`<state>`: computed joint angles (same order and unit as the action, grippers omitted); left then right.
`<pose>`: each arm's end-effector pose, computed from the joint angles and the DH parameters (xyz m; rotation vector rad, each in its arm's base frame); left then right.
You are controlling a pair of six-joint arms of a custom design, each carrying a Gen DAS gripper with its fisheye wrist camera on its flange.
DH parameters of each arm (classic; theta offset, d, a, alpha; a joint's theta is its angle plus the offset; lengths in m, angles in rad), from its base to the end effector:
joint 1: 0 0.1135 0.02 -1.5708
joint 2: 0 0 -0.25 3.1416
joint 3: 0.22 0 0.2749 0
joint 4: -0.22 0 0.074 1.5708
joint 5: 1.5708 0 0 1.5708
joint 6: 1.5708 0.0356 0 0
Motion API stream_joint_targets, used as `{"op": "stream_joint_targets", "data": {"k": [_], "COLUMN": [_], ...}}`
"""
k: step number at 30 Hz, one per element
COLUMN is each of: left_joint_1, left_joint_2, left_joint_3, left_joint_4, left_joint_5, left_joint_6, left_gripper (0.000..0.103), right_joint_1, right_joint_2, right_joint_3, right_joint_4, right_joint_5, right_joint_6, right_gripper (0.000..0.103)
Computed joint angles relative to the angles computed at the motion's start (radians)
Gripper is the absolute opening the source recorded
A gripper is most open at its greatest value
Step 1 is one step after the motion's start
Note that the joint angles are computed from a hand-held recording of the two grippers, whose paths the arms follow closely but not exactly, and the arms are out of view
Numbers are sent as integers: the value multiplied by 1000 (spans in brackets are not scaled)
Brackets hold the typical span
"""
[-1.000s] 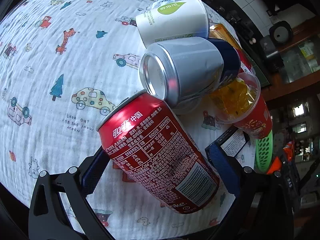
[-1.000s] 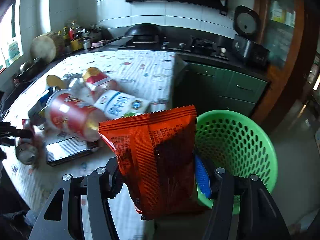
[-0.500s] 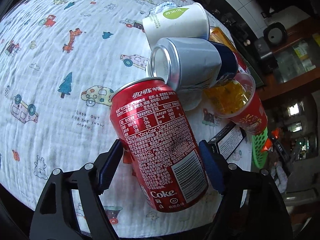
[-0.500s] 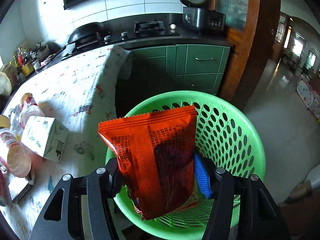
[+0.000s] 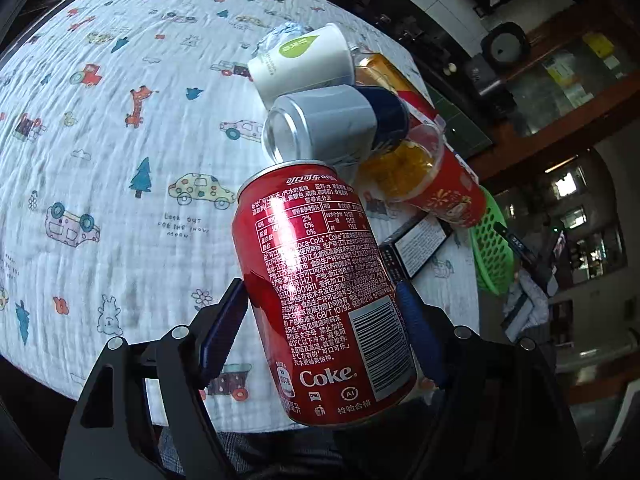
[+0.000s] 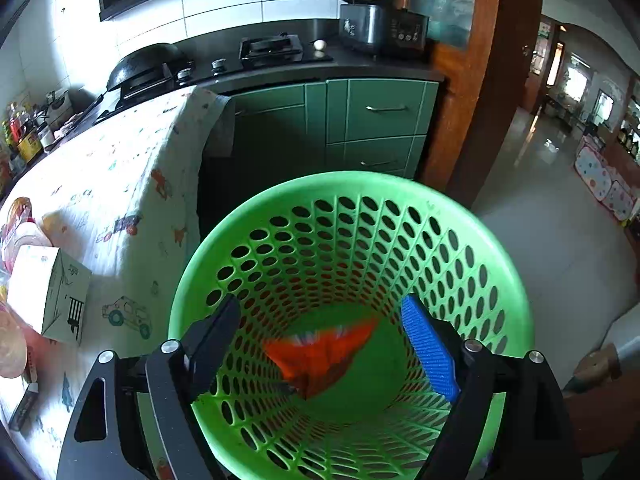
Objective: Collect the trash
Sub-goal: 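Carry the orange snack bag to the green basket and open the right tool, then carry the red Coke can over the green basket and open the left tool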
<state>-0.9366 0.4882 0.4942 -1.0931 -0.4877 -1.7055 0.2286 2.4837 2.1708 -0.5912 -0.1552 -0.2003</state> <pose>0.0823 -0.0837 0.1990 -1.0886 2.2784 -0.4474 0.5433 0.1320 0.1551 -0.5906 2.3992 0.2041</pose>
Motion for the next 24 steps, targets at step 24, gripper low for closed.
{"op": "stream_joint_targets", "data": {"k": [24], "left_joint_1": [438], "left_joint_2": [1397], "left_joint_3": [1269], "left_joint_4": [375], "left_joint_5": [491], "left_joint_6": [1085], "left_gripper": [74], "right_joint_1": [-186], "right_joint_2": [-458], "right_joint_3": [-600], "right_joint_4": [271], "right_joint_5": [-216], "right_joint_6": [-20], "right_gripper": [85]}}
